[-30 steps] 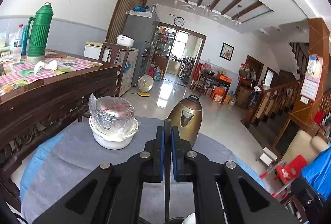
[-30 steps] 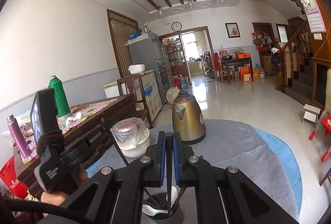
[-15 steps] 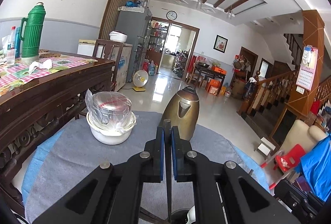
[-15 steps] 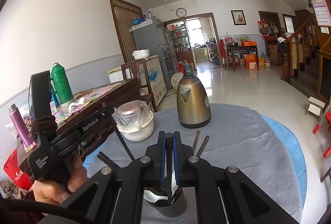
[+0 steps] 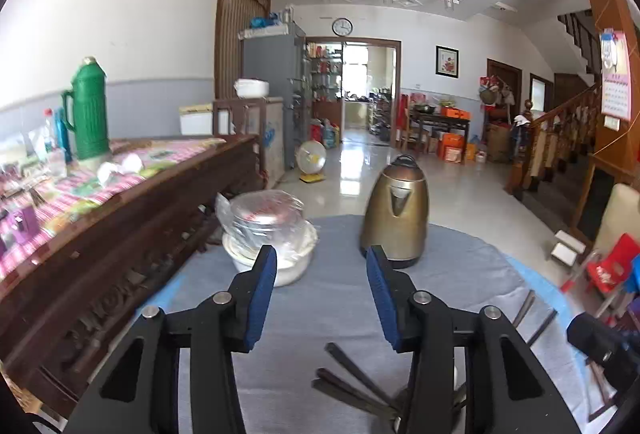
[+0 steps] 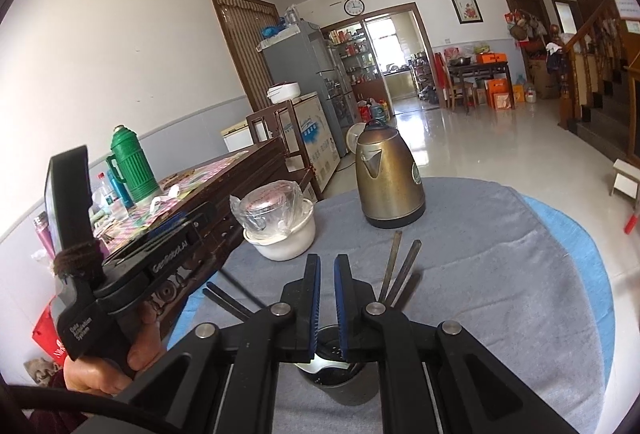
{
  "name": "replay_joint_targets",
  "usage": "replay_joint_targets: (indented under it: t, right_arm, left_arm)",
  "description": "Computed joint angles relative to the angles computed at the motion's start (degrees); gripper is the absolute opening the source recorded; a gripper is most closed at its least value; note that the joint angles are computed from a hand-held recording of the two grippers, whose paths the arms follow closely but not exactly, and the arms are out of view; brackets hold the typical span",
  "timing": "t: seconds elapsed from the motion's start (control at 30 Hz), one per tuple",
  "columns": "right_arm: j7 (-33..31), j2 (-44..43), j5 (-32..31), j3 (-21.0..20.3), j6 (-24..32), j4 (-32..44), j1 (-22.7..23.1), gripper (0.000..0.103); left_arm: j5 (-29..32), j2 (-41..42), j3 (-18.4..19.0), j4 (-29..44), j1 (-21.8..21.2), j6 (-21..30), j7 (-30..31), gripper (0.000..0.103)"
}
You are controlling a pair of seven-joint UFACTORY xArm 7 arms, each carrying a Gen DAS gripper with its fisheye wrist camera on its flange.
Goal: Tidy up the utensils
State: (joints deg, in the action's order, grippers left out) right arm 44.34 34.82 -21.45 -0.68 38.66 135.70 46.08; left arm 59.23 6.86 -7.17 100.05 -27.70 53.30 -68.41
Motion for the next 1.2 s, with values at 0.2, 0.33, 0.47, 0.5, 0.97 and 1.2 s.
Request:
replay_joint_targets:
  t: [0.2,0.33,0.47,0.5,0.97,1.2]
  right_arm:
    - [0.9,-0.1,-0.2,-0.1,-0.7,-0.1,0.2,0.009]
    - [0.7,0.0,0.0,0.1,-0.5,0.3,0.4,0.009]
    - [0.5,0.1,0.3,0.2,-0.1,0.9,0.5,0.009]
    - [0.6,0.1,0.5,0.2,-0.2,0.9,0.5,0.01]
    - [3.5,-4.8,-1.3,0.6,-3.6,-7.0,-0.4,0.024]
    - [4.6,-7.8,-4.1,1.0,-2.9,-10.2,-0.6,0.024]
  left_arm:
    - [2.9,-2.1,-1.0,-1.4,-0.5,3.7,1.1,0.054]
    - [4.1,-3.3,-2.0,-2.0,-0.4,5.9,1.5,0.065]
    - [4.4,-3.7,-3.0,-1.8,-0.2,7.6,2.4,0.066]
    - [4.4,-3.8,-3.1,-1.8,-0.2,8.0,2.5,0.066]
    - [4.4,-4.7,-5.1,-0.7,-1.8,14.0,5.4,0.086]
    - [1.1,-5.1,-6.1,0.5,-2.4,18.4,8.3,0.092]
